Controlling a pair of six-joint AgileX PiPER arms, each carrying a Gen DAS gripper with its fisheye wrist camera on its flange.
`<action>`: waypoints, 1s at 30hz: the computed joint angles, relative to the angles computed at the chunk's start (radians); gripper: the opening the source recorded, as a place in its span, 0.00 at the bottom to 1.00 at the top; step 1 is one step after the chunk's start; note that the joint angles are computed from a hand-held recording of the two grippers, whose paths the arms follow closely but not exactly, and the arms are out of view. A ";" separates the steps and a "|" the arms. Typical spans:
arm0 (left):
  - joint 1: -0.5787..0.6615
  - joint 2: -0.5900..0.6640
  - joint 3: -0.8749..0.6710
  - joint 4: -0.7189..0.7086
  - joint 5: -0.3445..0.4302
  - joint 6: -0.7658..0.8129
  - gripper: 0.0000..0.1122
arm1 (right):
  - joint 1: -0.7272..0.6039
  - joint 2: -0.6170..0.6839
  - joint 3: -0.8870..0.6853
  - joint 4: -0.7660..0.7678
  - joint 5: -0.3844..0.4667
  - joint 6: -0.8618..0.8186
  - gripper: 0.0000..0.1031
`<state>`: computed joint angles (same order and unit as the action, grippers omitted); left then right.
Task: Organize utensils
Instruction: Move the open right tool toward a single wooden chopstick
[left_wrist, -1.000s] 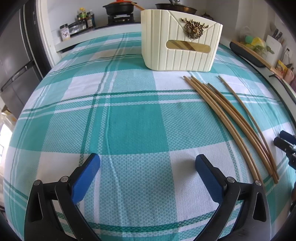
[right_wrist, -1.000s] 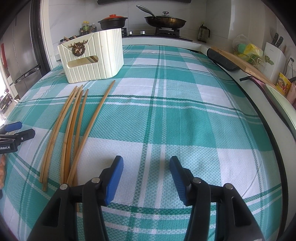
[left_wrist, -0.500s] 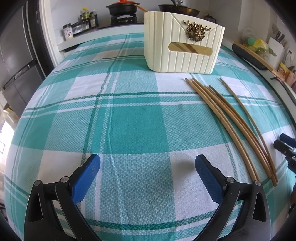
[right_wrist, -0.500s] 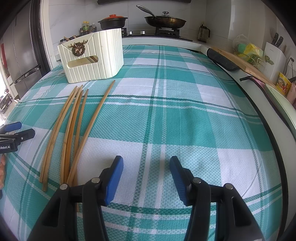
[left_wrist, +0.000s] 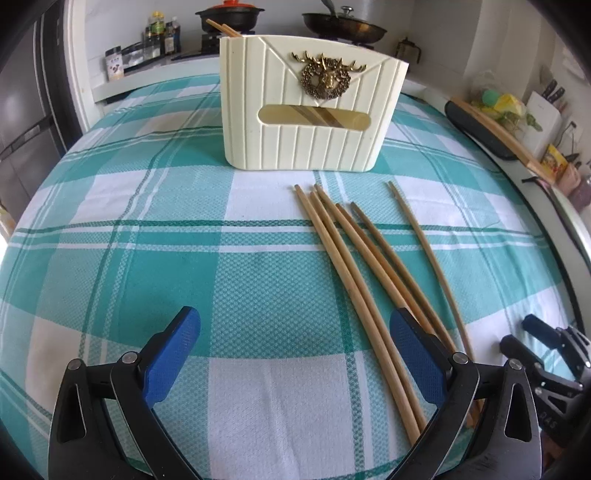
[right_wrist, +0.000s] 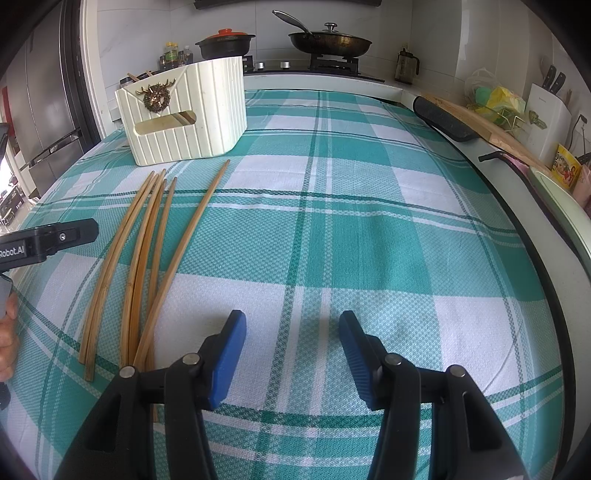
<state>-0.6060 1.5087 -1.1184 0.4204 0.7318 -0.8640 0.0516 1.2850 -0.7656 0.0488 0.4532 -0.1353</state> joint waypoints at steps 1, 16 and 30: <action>-0.011 0.018 -0.008 0.023 0.018 -0.025 0.91 | -0.001 0.000 0.000 0.002 0.000 -0.002 0.52; -0.014 0.020 0.010 0.057 0.006 -0.072 0.91 | -0.001 -0.001 0.000 0.000 0.001 -0.001 0.52; 0.009 0.015 0.018 0.030 -0.012 -0.035 0.91 | 0.002 -0.001 0.001 -0.011 -0.002 0.015 0.52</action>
